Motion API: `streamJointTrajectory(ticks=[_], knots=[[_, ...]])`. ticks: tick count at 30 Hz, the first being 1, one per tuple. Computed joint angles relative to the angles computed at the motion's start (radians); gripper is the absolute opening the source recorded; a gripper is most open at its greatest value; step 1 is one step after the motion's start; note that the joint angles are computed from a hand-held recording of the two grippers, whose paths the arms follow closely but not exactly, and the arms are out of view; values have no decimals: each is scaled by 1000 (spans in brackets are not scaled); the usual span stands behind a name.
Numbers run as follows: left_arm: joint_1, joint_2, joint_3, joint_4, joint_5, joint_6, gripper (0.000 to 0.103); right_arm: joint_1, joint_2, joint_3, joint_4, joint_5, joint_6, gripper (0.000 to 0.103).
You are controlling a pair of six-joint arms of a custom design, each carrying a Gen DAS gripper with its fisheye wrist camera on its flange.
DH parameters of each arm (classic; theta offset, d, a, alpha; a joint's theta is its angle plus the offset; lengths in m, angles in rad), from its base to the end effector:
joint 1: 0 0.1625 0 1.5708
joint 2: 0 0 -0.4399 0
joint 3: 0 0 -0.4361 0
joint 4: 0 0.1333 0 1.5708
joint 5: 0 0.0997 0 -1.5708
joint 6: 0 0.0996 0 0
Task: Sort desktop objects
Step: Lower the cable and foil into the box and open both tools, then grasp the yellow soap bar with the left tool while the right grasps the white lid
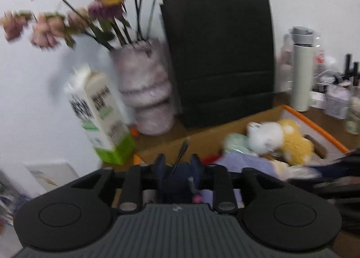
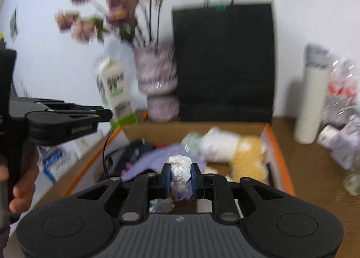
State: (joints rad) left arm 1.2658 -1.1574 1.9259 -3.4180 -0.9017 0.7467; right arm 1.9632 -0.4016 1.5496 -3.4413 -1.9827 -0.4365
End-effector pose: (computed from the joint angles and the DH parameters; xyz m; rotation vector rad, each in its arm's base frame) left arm 0.0040 -0.6368 0.3132 0.6660 2.0050 -1.0505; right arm 0.3613 -0.6286 -0.0658 0.8463 -2.4258 0.9557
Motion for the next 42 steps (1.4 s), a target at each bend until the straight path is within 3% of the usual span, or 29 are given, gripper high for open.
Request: streamJointTrajectory(ticks=[3, 5, 7, 8, 11, 19, 24, 27, 31, 33, 35, 42], knots=[[-2, -47, 34, -2, -23, -24, 73, -13, 27, -59, 136, -45, 67, 23], [-9, -66, 54, -49, -40, 0, 84, -21, 27, -70, 175, -63, 119, 25], [-27, -88, 58, -25, -28, -13, 100, -27, 8, -44, 143, -25, 140, 40], [-37, -93, 61, -15, -1, -25, 103, -27, -4, -28, 122, -7, 151, 49], [-84, -86, 98, -82, 163, -73, 103, -10, -28, 9, 71, -17, 126, 51], [-88, -195, 420, -194, 84, -316, 103, 14, -65, 234, -207, -17, 30, 60], [-99, -178, 536, -235, 158, -375, 103, 21, -23, 339, -367, -82, -29, 62], [-99, -234, 601, -171, 163, -476, 103, 18, -14, 405, -451, -103, 1, 62], [-123, -278, 678, -130, 205, -543, 103, -6, -24, 513, -565, -62, 52, 62], [-143, -301, 703, -114, 227, -567, 103, 1, -17, 538, -621, -89, 39, 62], [-149, -325, 717, -102, 205, -576, 103, 12, -7, 552, -670, -110, 6, 62], [-161, -284, 694, -114, 220, -537, 103, 8, -16, 520, -611, -77, -13, 61]])
